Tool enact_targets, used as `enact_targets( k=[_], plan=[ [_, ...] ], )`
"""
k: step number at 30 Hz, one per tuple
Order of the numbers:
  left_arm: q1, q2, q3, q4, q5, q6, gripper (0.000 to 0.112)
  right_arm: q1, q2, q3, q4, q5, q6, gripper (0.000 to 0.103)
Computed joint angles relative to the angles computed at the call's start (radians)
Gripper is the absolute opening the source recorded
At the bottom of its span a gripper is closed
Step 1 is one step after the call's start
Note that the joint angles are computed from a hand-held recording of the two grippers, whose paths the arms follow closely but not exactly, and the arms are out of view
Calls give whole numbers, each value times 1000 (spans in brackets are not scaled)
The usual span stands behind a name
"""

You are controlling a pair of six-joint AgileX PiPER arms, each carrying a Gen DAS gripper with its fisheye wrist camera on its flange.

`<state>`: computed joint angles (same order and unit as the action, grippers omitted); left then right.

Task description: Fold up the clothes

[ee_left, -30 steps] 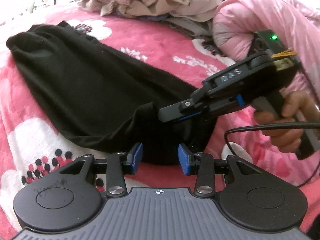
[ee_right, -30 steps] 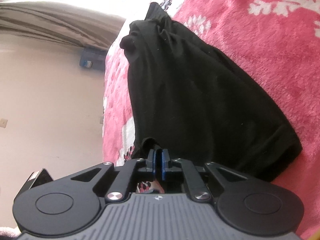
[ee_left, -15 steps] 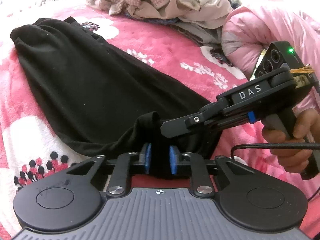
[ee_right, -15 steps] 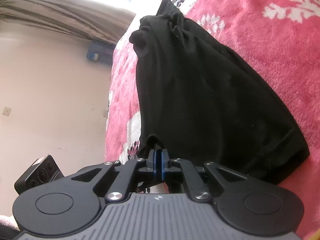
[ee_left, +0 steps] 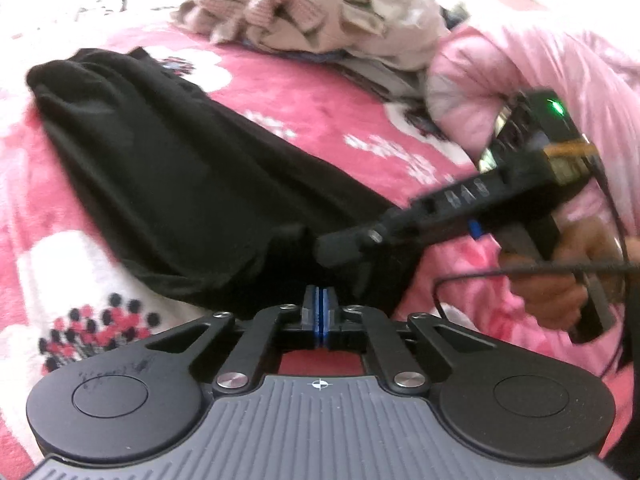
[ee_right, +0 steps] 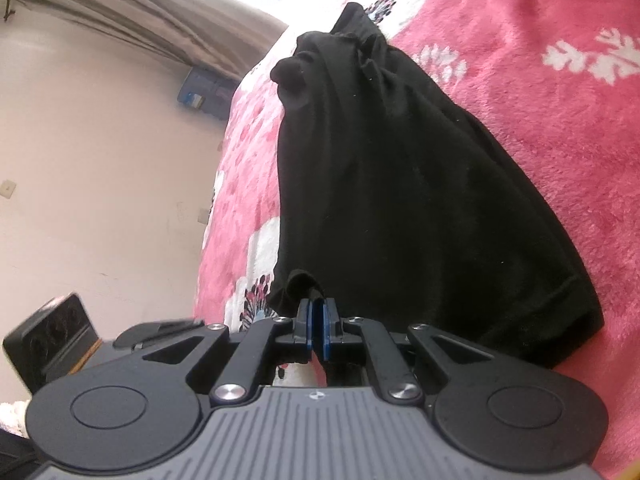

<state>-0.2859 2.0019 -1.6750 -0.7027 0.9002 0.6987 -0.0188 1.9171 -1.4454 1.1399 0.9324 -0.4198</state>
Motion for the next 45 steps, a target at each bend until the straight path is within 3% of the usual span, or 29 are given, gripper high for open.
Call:
enact_targets(
  k=[3,7,16,19,24,26,29,36,45],
  plan=[
    [15,18,-26,-7,-16,-37,23,-6,4,10,45,16,-20,5],
    [45,64,-89,-66,44,-37,31,-7,8,15,73,36,-40,5],
    [75,105,-124,-118,81,-56,33,-14,3,23,74,56,-57,5],
    [78,122,-147,-112,105,-73,31,-14,-2,27,77,61,-68,5],
    [65,126,-156,-58,106,-115,4,-1,-9,21,55,33,-61,5],
    [58,106,-131,-29,84,-120,0,3,-19,17,37,19,-62,5],
    [67,78,-98,-20,90,-130,0,14,-37,0,-6,3,-63,5],
    [136,40,-54,-44,190,-206,0,60,-80,-39,-110,1,-95,5],
    [174,2,82,4,214,-188,0,114,-83,-69,-230,-19,-28,5]
  ],
)
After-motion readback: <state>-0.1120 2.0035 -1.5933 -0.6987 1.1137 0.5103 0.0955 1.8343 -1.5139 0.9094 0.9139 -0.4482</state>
